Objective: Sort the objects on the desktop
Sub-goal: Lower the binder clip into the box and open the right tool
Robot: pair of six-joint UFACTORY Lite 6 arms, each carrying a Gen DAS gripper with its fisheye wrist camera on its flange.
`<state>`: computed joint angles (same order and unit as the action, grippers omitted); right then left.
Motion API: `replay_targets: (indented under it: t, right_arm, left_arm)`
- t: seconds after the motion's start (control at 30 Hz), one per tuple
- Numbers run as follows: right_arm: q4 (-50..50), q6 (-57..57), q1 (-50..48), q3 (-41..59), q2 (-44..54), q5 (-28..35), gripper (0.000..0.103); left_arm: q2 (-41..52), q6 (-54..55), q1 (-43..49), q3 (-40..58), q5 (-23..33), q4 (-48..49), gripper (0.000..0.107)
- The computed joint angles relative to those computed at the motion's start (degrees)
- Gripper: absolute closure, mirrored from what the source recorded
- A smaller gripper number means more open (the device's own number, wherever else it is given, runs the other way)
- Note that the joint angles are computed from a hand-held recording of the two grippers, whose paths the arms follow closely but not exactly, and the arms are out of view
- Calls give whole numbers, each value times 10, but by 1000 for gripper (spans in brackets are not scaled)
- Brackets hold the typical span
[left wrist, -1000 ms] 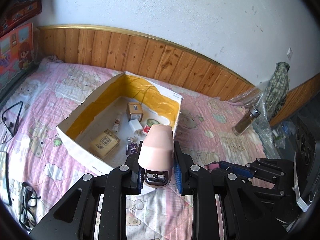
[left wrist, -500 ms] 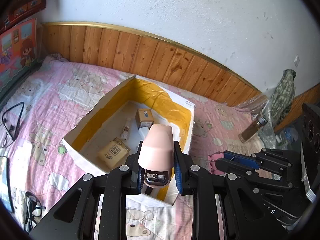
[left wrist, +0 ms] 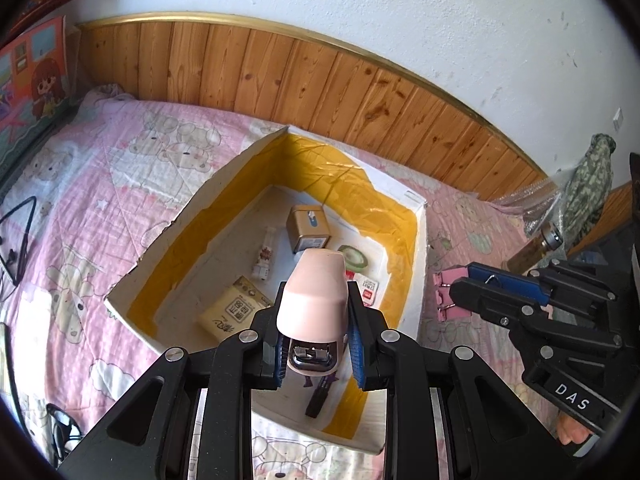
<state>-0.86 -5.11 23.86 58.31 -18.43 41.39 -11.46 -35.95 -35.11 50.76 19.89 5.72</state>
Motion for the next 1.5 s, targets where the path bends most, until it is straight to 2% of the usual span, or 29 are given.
replay_targets:
  t: [0.17,0.33,0.53,0.83,0.97,1.5]
  right_arm:
    - [-10,-5,0,48,77,-13,90]
    - [-7,-12,2,110,163,-16,90]
    - [2,-21,5,199,266,-7,90]
    - [33,-51,-13,374,438,32,90]
    - [26,-49,-17,458,514,55,91]
    - [0,-24,-30,853,812,190,89]
  left_arm:
    - [52,72,18,10,-11,-65,82]
    - [87,193,38,17,-13,-178,82]
    - [120,301,49,34,4,-282,82]
    - [153,329,49,53,21,-307,82]
    - [168,368,61,58,35,-349,82]
    - [188,417,87,75,68,-398,81]
